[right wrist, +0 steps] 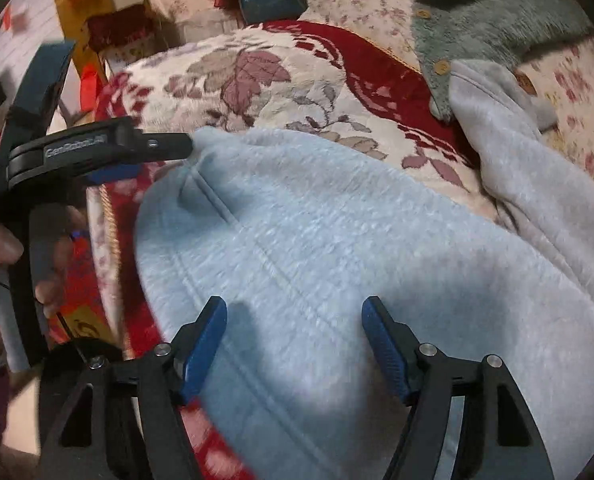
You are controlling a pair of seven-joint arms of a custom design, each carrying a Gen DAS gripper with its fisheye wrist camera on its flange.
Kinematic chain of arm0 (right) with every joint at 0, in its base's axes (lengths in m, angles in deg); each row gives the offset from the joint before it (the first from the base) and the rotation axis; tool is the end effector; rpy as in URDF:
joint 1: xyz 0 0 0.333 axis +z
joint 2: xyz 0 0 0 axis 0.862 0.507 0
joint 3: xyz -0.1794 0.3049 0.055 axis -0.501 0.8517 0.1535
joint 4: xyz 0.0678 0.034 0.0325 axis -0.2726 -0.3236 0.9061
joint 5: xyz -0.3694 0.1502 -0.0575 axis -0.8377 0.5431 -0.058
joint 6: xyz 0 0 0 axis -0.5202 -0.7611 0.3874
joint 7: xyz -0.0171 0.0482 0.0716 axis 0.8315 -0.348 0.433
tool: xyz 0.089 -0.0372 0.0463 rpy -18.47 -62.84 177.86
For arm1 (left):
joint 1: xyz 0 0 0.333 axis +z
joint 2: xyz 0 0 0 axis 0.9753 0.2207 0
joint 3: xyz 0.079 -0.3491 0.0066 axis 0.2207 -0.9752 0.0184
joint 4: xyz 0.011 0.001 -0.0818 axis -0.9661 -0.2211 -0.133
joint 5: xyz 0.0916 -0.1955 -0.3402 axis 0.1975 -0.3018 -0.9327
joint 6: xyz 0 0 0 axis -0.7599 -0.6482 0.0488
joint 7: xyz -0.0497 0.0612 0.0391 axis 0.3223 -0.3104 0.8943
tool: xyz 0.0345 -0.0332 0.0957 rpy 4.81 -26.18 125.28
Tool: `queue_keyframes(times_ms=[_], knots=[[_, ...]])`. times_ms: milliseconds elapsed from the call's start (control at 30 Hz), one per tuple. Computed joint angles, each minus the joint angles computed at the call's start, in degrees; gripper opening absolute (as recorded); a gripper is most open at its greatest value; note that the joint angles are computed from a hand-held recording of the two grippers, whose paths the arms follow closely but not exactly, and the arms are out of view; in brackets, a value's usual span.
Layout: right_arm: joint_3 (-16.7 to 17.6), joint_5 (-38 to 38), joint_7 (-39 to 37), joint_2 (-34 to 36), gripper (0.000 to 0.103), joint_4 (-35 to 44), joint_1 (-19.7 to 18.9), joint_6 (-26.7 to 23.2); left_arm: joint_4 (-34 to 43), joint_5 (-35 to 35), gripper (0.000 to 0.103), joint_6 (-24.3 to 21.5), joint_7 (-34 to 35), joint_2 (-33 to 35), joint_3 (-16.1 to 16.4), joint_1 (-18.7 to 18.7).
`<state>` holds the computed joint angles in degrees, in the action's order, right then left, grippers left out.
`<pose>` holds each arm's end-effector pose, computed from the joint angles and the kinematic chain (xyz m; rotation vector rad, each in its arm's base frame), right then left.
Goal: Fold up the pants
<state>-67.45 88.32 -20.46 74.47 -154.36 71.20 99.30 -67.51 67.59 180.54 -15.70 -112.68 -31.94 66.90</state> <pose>0.5148 0.1264 0.4948 -2.3799 0.5997 0.0830 0.3664 -0.2592 0.5151 -2.3855 0.8272 -0.6934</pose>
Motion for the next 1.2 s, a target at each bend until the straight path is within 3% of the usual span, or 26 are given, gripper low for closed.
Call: queue_keyframes(times_ms=[133,467,567,633,733,967,1100,1200], knots=[[-2.46,-0.17,2.14,0.15,0.075,2.24,-2.67,-4.96,5.38,2.75,0.094,-1.68,1.30,3.49,-1.68,-0.47],[-9.91,1.67,6.48,5.76,0.079,12.54,-16.85,-5.67,20.93,9.02,0.095,9.04,3.43,21.82,1.76,-6.17],[-11.07,2.84,9.55,8.77,0.087,17.31,-21.58,-5.68,26.35,9.39,0.095,11.14,6.13,27.74,3.41,-8.63],[-10.81,1.49,11.51,10.70,0.089,20.21,-23.77,-5.38,29.89,7.97,0.095,11.44,8.78,31.08,4.39,-10.15],[-10.11,-0.64,13.24,12.54,0.089,22.44,-26.04,-0.11,34.13,7.29,0.095,13.00,11.94,34.69,5.98,-12.34],[-6.77,2.08,20.47,21.14,0.089,35.13,-31.54,-12.50,40.00,2.50,0.095,13.59,18.69,38.16,10.61,-14.89],[-4.26,-0.09,20.88,23.24,0.089,37.62,-30.17,-10.17,41.10,-0.61,0.095,13.78,23.15,37.80,13.39,-14.24],[-2.81,-1.58,22.10,26.05,0.089,41.90,-29.77,-11.72,41.07,-3.51,0.095,13.77,26.59,37.43,14.72,-12.34]])
